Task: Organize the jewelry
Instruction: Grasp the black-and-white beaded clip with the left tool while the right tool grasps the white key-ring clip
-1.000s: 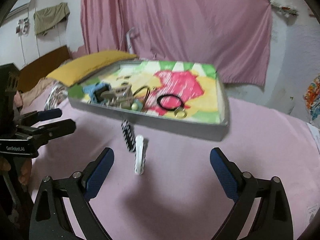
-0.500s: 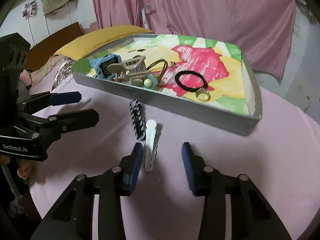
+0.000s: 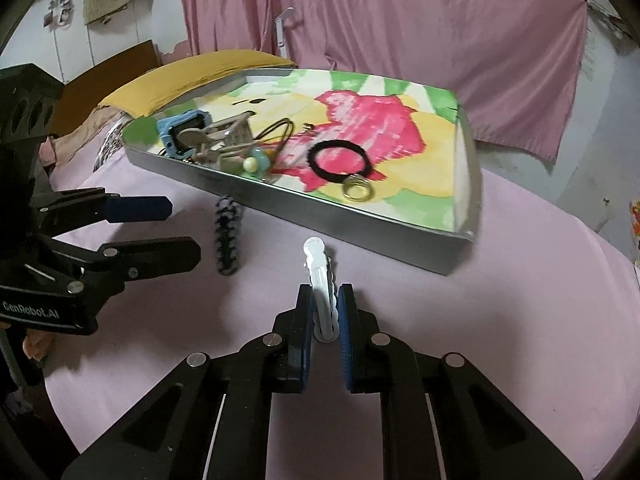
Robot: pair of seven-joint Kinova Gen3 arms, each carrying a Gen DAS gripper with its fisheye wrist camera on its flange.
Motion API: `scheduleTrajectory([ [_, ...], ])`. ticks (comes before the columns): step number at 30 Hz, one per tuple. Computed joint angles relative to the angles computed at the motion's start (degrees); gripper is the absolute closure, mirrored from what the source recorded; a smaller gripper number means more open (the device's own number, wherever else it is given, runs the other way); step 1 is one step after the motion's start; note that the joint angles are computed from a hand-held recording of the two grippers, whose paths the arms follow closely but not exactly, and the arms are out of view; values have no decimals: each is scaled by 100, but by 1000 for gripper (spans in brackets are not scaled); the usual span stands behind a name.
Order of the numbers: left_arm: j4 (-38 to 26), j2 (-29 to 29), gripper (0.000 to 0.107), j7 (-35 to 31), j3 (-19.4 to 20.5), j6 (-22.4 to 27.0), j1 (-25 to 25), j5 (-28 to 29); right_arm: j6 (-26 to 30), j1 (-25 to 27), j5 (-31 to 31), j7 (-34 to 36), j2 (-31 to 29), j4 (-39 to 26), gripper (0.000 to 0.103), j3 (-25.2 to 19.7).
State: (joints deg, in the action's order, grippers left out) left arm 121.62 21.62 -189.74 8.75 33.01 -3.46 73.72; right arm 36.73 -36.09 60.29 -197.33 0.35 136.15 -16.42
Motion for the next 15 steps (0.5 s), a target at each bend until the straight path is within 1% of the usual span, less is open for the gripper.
scheduleTrajectory([
  [1,-4,-7,41,59,18,-81,84,-25,-46,22,12,-10,-38,43,92,19],
  [6,-37,-35,52,403,121,-434,350,-185,-160,110,48,20,-122,145,92,21],
  [12,-84,-30,58,758,313,-795,467,-289,-327,255,110,2,-213,251,92,27],
  [15,-52,-69,60,891,439,-1137,573,-314,-374,306,154,-60,-226,281,92,12],
])
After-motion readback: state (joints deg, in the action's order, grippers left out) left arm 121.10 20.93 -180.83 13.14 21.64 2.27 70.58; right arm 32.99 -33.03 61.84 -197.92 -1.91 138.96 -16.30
